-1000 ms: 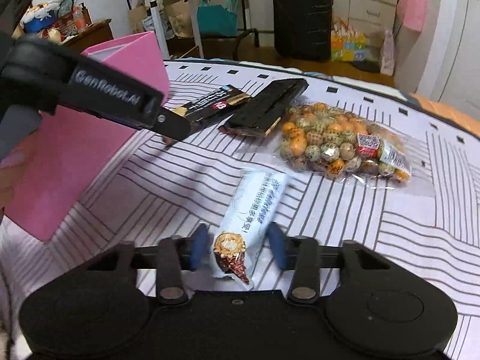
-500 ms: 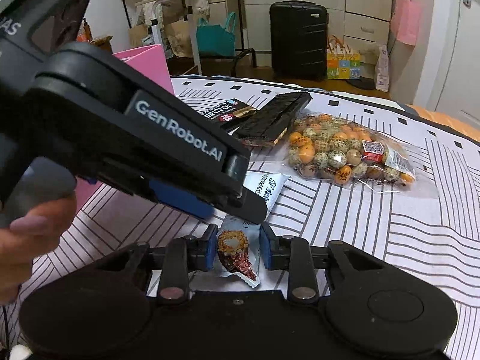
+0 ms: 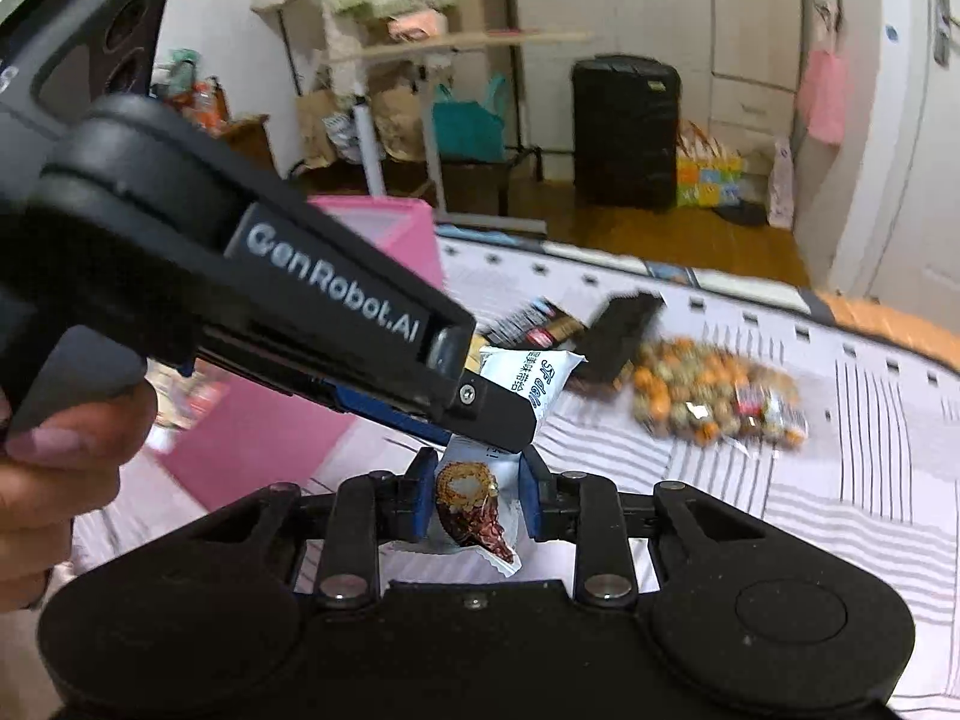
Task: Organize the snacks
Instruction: 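Carry the white bar into the pink box and open the right gripper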
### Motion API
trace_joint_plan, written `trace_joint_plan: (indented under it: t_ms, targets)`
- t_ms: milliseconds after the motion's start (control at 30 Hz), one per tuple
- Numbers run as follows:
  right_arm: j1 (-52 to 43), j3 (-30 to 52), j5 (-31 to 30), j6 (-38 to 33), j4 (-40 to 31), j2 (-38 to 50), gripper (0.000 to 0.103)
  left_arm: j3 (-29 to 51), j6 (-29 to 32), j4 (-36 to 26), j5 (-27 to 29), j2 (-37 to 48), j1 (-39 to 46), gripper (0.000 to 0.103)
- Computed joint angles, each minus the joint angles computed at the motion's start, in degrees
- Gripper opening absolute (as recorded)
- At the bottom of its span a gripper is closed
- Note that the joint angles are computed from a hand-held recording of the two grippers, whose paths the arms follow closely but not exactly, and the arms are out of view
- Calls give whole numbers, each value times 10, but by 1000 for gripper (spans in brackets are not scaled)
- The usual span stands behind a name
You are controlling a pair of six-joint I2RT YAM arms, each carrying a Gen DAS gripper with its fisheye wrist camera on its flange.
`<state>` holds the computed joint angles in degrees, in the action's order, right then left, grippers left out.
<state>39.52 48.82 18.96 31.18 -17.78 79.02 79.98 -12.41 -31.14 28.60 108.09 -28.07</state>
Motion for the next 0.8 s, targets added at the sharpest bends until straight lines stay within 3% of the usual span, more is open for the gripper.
trace_joint_plan:
  t_ms: [300,533,800]
  targets:
    - [34,129,-15,-37,-33,48,34,-60,22,-25,-12,-154,61,26]
    - [20,200,-122,-107,59,148,34,-80,42,-41,-16,-207,158,27]
    - [12,311,-236,-108,122,307,34,-91,53,-34,-65,-187,245,27]
